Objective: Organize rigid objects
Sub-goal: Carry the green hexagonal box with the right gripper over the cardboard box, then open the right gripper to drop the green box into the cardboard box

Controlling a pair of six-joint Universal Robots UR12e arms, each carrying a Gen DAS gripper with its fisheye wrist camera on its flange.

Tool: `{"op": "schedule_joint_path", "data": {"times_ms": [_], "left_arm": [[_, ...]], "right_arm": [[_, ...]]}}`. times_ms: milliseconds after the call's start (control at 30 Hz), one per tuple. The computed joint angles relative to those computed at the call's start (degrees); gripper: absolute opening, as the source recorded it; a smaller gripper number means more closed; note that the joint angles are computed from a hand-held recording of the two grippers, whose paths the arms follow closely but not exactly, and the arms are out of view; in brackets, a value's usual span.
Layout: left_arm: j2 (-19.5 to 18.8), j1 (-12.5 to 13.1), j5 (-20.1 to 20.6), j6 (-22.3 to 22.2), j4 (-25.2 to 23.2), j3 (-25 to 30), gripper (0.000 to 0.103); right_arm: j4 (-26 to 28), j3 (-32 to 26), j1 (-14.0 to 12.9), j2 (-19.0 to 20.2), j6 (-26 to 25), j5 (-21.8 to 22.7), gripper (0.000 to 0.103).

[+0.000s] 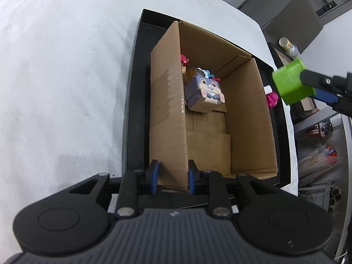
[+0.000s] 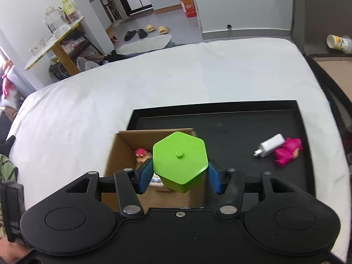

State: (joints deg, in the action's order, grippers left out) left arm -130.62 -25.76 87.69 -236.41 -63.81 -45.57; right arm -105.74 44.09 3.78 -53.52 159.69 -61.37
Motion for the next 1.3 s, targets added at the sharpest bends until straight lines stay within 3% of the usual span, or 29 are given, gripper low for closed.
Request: {"op": "schedule_joint_path", "data": {"times_ms": [367, 800, 1300], "left_arm": [[1.1, 0.1, -0.1, -0.9, 2.5, -2.4, 0.024], [2.2, 0.3, -0.3, -1.7, 4.7, -4.5, 0.025], [2.3, 0.4, -0.7, -1.5, 4.8, -4.8, 0.025]], "right_arm": [[1.6, 0.1, 2.3, 0.3, 0.1, 0.7, 0.052], [5.1, -0.4, 3.7, 1.3, 3.6, 2.2, 0.052], [4.7, 1.5, 3.4, 1.7, 12.3, 4.9, 0.054]]}}
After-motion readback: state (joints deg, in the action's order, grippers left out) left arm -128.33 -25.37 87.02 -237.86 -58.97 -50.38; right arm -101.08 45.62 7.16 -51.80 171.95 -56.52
